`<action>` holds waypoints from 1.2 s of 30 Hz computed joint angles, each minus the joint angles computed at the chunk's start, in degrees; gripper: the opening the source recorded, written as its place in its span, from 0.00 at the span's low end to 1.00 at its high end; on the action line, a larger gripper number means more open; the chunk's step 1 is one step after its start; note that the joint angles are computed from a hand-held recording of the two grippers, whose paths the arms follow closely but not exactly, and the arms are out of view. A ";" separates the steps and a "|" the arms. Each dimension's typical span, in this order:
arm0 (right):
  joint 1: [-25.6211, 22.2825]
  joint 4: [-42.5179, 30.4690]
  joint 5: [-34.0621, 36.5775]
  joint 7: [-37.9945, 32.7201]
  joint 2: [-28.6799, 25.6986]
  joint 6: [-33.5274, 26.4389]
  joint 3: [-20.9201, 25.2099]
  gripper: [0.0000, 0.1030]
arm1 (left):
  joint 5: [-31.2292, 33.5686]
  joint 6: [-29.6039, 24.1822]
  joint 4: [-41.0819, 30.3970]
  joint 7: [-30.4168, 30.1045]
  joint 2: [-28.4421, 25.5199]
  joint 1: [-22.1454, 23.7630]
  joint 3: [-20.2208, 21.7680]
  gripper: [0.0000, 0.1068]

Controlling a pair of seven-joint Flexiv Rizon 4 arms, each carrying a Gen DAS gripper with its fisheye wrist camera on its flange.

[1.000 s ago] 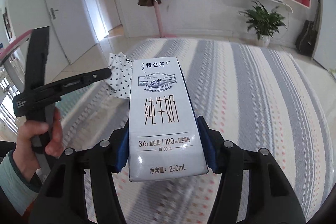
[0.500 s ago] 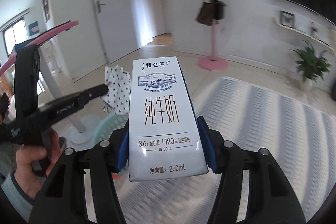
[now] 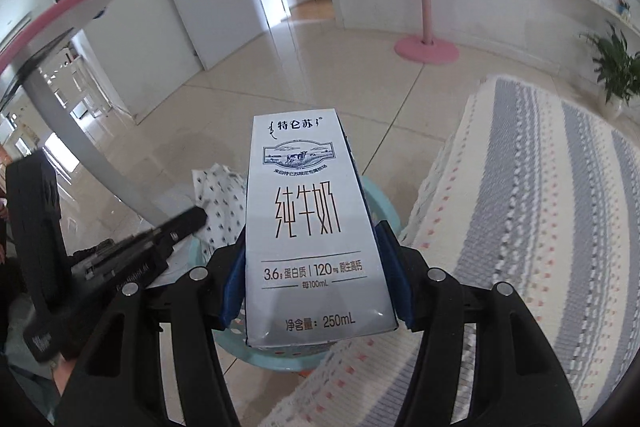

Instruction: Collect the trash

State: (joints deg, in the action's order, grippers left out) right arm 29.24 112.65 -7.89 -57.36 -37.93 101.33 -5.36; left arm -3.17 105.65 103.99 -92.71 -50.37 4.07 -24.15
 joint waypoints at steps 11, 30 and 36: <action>-12.11 -0.63 -1.07 1.04 -1.35 1.51 12.18 0.59 | -1.73 -0.26 1.14 0.81 1.93 -3.20 4.97 0.59; 22.87 28.42 36.24 -26.28 11.54 36.91 -18.35 0.69 | -40.91 31.66 12.64 17.37 11.84 -51.33 33.05 0.89; 16.37 28.06 42.02 -25.86 2.15 50.25 -11.20 0.71 | -41.84 35.67 10.92 17.81 7.98 -49.90 27.57 0.89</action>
State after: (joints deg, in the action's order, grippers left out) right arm 45.61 140.71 34.13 -83.22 -35.78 151.58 -16.56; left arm -45.01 141.32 114.91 -74.89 -42.39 -45.83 3.42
